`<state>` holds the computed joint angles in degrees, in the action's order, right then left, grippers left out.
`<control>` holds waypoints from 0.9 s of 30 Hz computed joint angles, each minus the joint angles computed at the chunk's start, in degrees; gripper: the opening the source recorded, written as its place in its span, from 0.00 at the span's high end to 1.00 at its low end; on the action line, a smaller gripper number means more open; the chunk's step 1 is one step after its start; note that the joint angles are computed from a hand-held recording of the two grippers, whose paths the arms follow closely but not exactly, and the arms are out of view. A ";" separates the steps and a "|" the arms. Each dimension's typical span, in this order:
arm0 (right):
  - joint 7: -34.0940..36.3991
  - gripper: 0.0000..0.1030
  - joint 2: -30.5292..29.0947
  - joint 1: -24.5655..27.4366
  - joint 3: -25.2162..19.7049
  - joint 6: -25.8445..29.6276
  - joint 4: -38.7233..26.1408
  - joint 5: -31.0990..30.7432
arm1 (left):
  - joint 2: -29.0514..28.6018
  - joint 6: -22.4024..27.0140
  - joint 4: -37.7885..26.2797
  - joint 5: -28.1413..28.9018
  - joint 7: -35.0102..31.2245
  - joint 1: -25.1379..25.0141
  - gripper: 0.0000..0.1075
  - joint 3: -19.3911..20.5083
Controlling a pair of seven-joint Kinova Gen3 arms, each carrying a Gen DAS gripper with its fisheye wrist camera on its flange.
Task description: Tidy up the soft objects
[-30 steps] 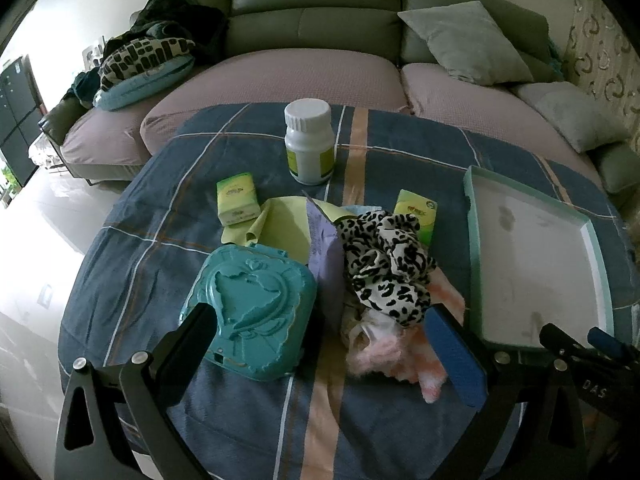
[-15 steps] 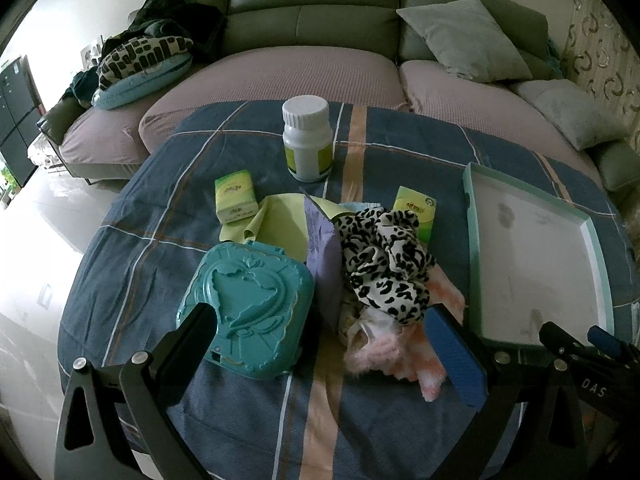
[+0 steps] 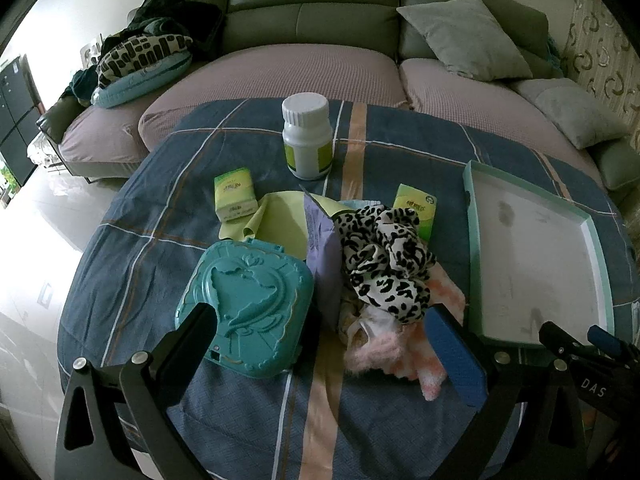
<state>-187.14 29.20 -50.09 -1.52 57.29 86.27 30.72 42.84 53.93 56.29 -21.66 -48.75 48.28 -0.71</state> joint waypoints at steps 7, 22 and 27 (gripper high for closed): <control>0.00 0.00 0.14 -0.04 -0.01 -0.07 0.04 0.02 | 0.09 0.23 -0.10 0.17 -0.14 -0.11 0.04 0.06; 0.50 0.00 0.44 -0.02 -0.02 0.35 -0.44 -0.44 | 0.12 0.35 -0.28 0.44 -0.21 -0.19 0.04 0.15; 0.69 0.00 0.54 -0.03 0.01 0.54 -0.68 -0.57 | 0.15 0.44 -0.39 0.48 -0.26 -0.18 0.04 0.14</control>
<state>-186.45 29.74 -50.11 -1.51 57.83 85.59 30.15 43.00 54.37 55.90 -21.18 -49.00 48.09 -0.57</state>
